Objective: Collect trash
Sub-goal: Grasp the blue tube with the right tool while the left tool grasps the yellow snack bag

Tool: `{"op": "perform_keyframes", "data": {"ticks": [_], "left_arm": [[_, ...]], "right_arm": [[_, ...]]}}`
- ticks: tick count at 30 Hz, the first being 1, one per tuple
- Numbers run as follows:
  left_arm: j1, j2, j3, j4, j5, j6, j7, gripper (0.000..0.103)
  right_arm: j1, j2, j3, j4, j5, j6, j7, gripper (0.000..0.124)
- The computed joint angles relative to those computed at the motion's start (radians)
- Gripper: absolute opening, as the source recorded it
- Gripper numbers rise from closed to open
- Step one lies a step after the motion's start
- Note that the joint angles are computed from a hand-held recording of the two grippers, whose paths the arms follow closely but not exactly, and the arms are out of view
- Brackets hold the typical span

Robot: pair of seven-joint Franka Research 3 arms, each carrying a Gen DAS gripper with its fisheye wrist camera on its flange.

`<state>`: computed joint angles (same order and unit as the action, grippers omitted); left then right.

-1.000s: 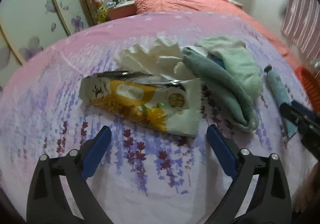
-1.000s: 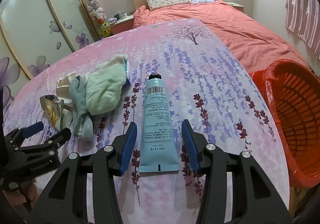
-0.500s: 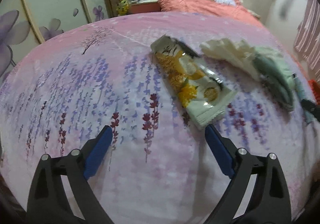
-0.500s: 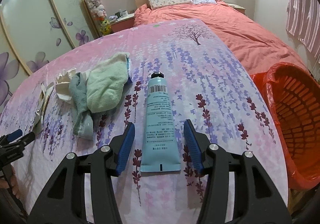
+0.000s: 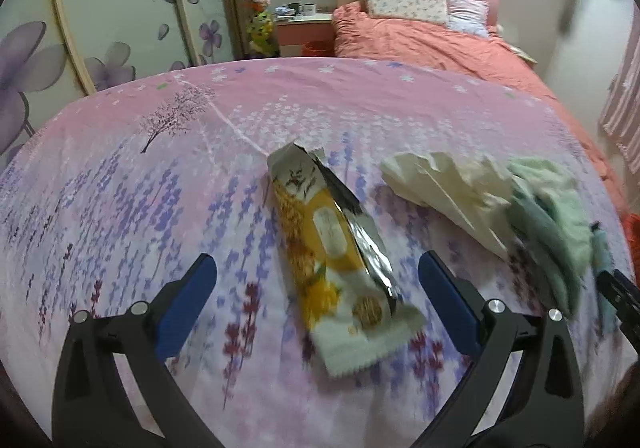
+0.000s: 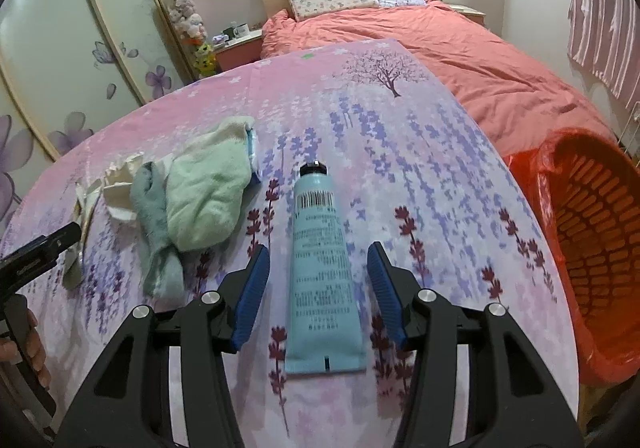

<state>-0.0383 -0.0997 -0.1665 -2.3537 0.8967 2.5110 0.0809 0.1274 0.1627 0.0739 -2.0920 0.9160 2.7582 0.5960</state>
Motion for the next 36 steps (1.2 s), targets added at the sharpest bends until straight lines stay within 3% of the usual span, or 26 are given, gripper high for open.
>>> {"op": "perform_keyframes", "data": {"ticks": [2, 6, 10, 12, 14, 18, 24, 36], "left_arm": [[0.005, 0.029, 0.007, 0.024, -0.004, -0.014, 0.008, 0.098], [0.020, 0.053, 0.035, 0.021, -0.067, 0.045, 0.045, 0.078], [0.026, 0.017, 0.033, -0.026, -0.005, 0.115, 0.051, 0.057], [0.027, -0.009, 0.033, -0.066, -0.008, 0.185, 0.093, 0.052], [0.028, -0.039, 0.026, -0.107, -0.016, 0.230, 0.145, 0.052], [0.043, -0.060, -0.008, -0.133, 0.052, 0.205, 0.104, 0.060], [0.049, -0.064, -0.010, -0.140, 0.037, 0.189, 0.066, 0.070], [0.066, -0.077, -0.005, -0.156, 0.036, 0.203, 0.054, 0.073]], "right_arm": [[0.008, 0.009, 0.001, 0.007, -0.018, 0.018, 0.016, 0.046], [0.016, 0.017, 0.006, 0.009, -0.050, 0.047, 0.034, 0.030], [0.001, -0.010, 0.013, -0.019, -0.017, 0.029, -0.014, 0.030], [-0.001, -0.030, 0.009, -0.041, 0.000, 0.020, -0.044, 0.030], [0.000, -0.049, 0.003, -0.063, 0.014, 0.013, -0.075, 0.030], [0.012, -0.056, -0.010, -0.071, 0.005, 0.016, -0.072, 0.030], [0.026, -0.055, -0.011, -0.074, -0.024, 0.039, -0.048, 0.031], [0.020, -0.052, -0.013, -0.069, -0.002, 0.022, -0.057, 0.031]]}}
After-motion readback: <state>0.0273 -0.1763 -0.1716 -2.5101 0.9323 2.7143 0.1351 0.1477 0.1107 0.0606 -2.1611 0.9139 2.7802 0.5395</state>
